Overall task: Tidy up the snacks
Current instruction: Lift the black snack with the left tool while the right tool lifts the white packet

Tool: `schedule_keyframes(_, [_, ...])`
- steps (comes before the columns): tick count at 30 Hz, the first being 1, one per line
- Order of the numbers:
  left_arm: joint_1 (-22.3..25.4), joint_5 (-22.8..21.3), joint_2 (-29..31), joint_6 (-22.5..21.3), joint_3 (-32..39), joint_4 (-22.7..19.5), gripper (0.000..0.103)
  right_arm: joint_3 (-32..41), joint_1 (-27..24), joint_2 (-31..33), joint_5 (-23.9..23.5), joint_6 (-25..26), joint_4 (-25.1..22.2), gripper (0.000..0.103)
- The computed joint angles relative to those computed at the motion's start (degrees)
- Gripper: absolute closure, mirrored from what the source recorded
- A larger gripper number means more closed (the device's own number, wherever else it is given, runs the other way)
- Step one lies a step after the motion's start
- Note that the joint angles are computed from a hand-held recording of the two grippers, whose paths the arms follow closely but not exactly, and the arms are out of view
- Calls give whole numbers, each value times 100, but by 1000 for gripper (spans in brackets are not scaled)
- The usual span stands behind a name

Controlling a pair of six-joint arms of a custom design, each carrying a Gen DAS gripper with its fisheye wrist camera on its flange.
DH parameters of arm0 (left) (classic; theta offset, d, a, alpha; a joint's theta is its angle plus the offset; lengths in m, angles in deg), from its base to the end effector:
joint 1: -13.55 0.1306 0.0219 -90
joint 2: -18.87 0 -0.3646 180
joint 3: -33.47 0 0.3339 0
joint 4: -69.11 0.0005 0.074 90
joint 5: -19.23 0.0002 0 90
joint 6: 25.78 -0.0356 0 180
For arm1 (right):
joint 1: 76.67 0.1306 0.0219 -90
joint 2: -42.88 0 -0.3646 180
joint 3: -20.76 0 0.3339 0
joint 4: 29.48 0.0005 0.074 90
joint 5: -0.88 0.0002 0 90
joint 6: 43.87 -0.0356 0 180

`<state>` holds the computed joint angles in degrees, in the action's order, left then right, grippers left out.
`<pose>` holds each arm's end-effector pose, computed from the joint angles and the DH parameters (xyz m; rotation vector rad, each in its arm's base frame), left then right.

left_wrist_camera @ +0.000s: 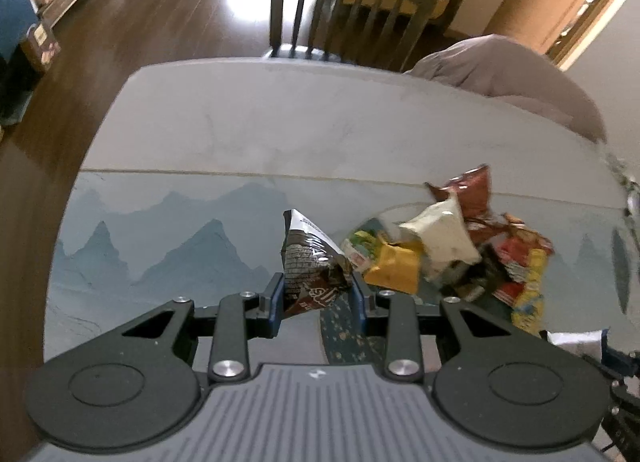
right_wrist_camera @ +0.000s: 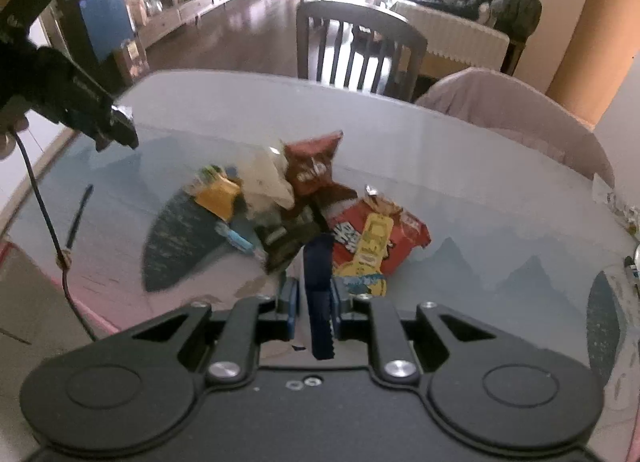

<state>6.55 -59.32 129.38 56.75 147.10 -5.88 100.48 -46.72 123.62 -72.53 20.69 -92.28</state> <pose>0.5120 -0.0705 0.3867 0.3987 2.7836 -0.2800 0.3039 0.1628 0.3874 -0.0143 2.6072 -0.0548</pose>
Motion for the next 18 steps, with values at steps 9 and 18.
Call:
schedule_keyframes(9, [353, 411, -971, -501, -15, -394, 71, 658, 756, -321, 400, -607, -532, 87])
schedule_keyframes(18, [868, 733, -1821, -1344, -283, -1136, 71, 1130, 1738, -240, 674, -1379, -925, 87])
